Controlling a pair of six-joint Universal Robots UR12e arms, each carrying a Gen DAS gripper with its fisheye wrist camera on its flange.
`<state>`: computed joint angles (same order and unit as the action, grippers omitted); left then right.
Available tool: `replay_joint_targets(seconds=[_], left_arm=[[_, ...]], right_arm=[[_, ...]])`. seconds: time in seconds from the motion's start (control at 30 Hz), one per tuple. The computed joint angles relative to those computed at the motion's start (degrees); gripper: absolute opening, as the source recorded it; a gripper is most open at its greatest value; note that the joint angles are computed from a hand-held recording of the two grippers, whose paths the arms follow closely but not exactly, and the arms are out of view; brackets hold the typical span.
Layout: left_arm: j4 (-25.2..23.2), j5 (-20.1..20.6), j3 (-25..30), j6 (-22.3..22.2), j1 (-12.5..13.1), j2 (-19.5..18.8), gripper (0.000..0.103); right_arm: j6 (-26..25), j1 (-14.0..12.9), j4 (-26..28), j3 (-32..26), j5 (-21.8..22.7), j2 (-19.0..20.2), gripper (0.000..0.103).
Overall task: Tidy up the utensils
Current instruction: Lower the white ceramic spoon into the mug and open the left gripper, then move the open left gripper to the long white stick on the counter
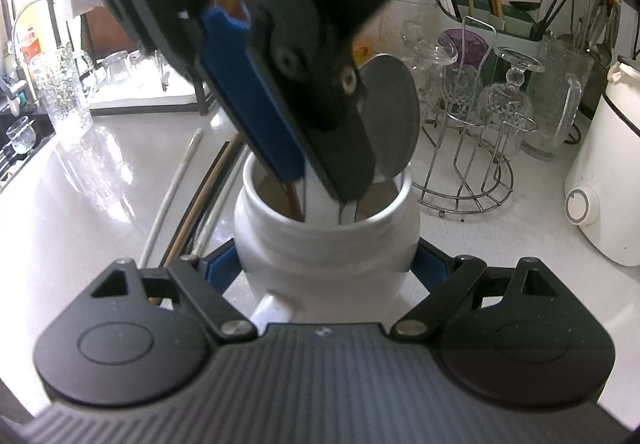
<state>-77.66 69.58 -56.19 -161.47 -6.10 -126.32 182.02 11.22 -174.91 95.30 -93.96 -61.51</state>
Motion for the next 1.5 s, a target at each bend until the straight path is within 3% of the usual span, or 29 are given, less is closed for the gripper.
replay_joint_targets(seconds=[0.13,0.57,0.8,0.9,1.1,1.13,1.3,1.5], left_arm=[[4.55,-0.79,-2.49,0.70,0.36,1.80,0.033],[22.10,-4.84,-11.08,0.04,2.68,6.55,0.048],[27.58,-7.24,-14.35,0.27,4.58,7.70,0.060],[30.58,-6.39,-16.07,-0.29,5.19,8.21,0.063],[38.71,-3.57,-20.26,-2.47,6.26,9.28,0.079],[39.16,-3.24,-20.65,-3.04,6.48,9.30,0.083],[39.81,-1.19,-21.99,-6.34,7.56,8.91,0.085],[34.72,1.38,-21.53,-7.80,8.33,7.24,0.085]], right_arm=[[0.45,0.23,0.16,-0.29,-0.59,0.13,0.091],[1.74,0.62,1.12,-1.37,-2.07,0.64,0.091],[2.40,0.82,1.31,-1.36,-2.77,0.63,0.091],[3.45,1.05,2.17,-1.57,-3.67,0.56,0.091],[4.90,1.38,4.37,-2.43,-4.89,0.61,0.091],[5.16,1.46,4.51,-2.50,-5.15,0.64,0.091],[6.59,1.81,5.16,-2.96,-6.41,0.85,0.091],[7.21,1.94,6.28,-3.43,-6.86,0.91,0.091]])
